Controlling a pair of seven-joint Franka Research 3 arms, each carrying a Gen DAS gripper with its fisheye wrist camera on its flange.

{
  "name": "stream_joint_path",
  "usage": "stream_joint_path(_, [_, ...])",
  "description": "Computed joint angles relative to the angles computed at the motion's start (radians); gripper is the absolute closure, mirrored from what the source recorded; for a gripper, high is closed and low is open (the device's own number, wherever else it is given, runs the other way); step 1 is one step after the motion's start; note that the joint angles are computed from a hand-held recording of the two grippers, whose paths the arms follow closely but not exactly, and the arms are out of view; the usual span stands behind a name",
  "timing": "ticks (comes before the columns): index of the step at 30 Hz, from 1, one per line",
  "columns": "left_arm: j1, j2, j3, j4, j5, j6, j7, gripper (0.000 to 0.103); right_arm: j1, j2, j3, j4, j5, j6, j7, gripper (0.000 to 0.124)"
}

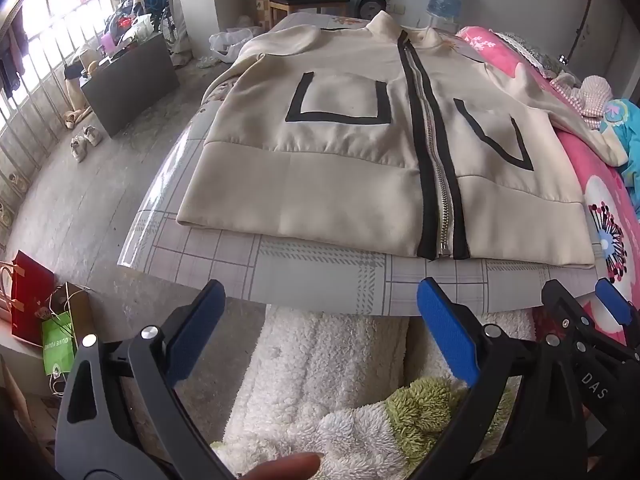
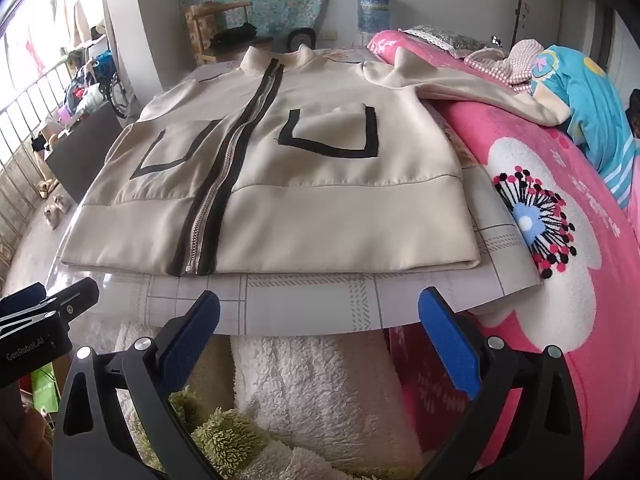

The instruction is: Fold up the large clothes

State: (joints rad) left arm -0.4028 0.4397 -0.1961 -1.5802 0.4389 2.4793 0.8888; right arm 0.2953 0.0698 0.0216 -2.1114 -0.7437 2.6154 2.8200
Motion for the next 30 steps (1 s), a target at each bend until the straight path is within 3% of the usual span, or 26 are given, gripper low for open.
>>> stream_joint_path(30, [0.003,-0.001,0.001,-0.007,-0.005,0.009,0.002,0.01,0.013,0.015,-0.003,0.032,0.015,-0.04,-0.018,0.027])
